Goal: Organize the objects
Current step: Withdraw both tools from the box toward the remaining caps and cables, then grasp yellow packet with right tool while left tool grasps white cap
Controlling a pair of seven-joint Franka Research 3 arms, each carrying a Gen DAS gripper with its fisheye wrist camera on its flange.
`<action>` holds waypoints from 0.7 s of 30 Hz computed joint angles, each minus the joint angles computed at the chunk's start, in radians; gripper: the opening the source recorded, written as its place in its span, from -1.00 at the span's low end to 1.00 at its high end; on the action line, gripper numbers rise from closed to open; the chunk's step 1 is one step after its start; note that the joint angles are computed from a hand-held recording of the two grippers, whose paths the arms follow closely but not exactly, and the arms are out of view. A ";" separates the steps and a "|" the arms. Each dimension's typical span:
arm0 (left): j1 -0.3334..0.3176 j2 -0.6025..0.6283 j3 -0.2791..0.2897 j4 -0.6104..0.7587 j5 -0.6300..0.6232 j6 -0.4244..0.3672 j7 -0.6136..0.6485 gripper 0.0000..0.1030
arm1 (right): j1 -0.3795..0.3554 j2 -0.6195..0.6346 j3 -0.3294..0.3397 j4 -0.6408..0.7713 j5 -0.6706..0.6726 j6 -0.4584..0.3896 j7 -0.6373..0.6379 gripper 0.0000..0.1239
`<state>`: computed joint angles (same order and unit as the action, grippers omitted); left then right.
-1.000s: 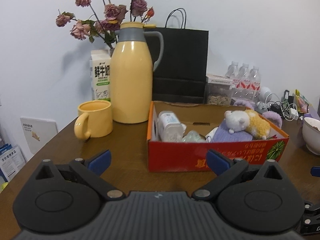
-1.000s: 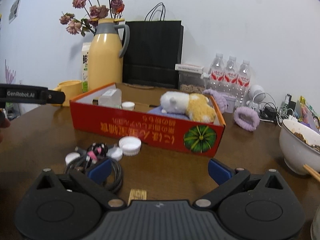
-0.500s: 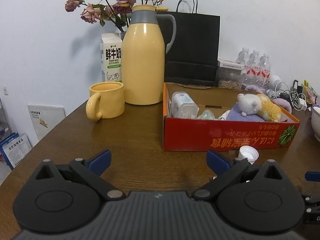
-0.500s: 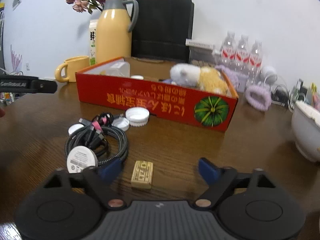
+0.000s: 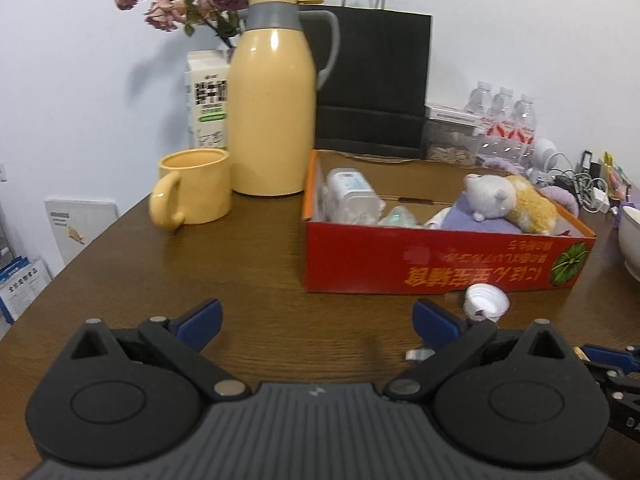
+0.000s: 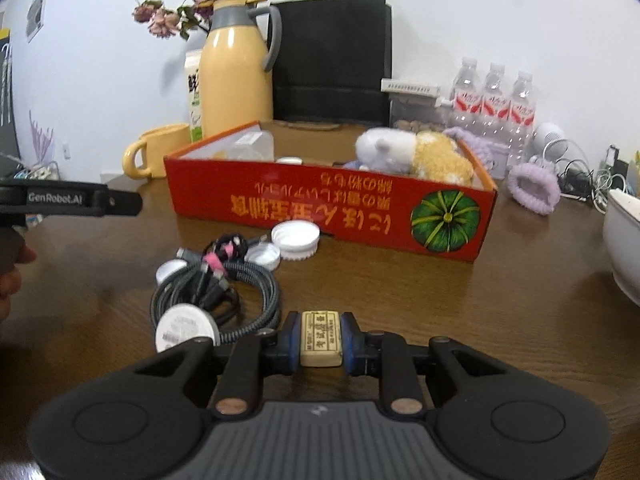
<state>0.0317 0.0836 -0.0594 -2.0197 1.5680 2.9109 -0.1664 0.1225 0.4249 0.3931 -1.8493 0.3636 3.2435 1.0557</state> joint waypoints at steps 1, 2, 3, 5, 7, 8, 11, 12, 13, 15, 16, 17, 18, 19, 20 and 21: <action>-0.002 0.008 -0.002 0.010 -0.006 0.005 0.010 1.00 | 0.014 0.003 -0.013 0.005 0.000 0.013 0.006 -0.68; -0.005 0.015 -0.004 0.020 -0.014 0.007 0.022 1.00 | 0.026 0.005 -0.022 0.009 0.000 0.028 0.014 -0.68; -0.008 0.023 -0.005 0.031 -0.024 0.008 0.036 1.00 | 0.030 0.009 -0.022 0.015 -0.004 0.043 0.022 -0.68; -0.017 0.042 -0.006 0.055 -0.042 0.015 0.061 1.00 | 0.030 0.017 -0.020 0.029 -0.022 0.061 0.037 -0.68; -0.028 0.059 -0.006 0.077 -0.067 0.018 0.093 1.00 | 0.041 0.026 -0.030 0.048 -0.041 0.077 0.057 -0.68; -0.034 0.068 -0.004 0.088 -0.076 0.020 0.108 1.00 | 0.042 0.031 -0.031 0.057 -0.053 0.085 0.066 -0.68; -0.052 0.094 0.002 0.118 -0.104 0.023 0.140 1.00 | 0.073 0.049 -0.069 0.097 -0.078 0.106 0.098 -0.68; -0.057 0.103 0.004 0.128 -0.118 0.022 0.154 1.00 | 0.090 0.056 -0.090 0.113 -0.082 0.108 0.110 -0.68; -0.062 0.113 0.005 0.138 -0.141 0.021 0.176 1.00 | 0.109 0.065 -0.115 0.133 -0.082 0.109 0.123 -0.68; -0.072 0.134 0.009 0.157 -0.192 0.019 0.227 1.00 | 0.136 0.080 -0.152 0.164 -0.084 0.108 0.142 -0.68; -0.077 0.145 0.011 0.166 -0.224 0.020 0.259 1.00 | 0.144 0.089 -0.165 0.179 -0.085 0.107 0.149 -0.68; -0.080 0.154 0.012 0.173 -0.261 0.022 0.296 1.00 | 0.145 0.095 -0.170 0.189 -0.088 0.108 0.155 -0.68; -0.083 0.166 0.012 0.182 -0.301 0.027 0.336 1.00 | 0.143 0.103 -0.171 0.201 -0.093 0.104 0.161 -0.68; -0.087 0.177 0.014 0.191 -0.340 0.029 0.374 1.00 | 0.140 0.110 -0.171 0.211 -0.097 0.098 0.164 -0.68; -0.093 0.187 0.016 0.199 -0.372 0.030 0.405 1.00 | 0.140 0.116 -0.175 0.219 -0.099 0.092 0.168 -0.68; -0.099 0.197 0.018 0.208 -0.406 0.027 0.438 1.00 | 0.140 0.121 -0.177 0.229 -0.100 0.082 0.172 -0.68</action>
<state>-0.0668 0.2810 -0.0416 -1.8112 1.1623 2.9382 0.2718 0.2620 0.5459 0.2157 -1.6204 0.2635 3.3252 1.2272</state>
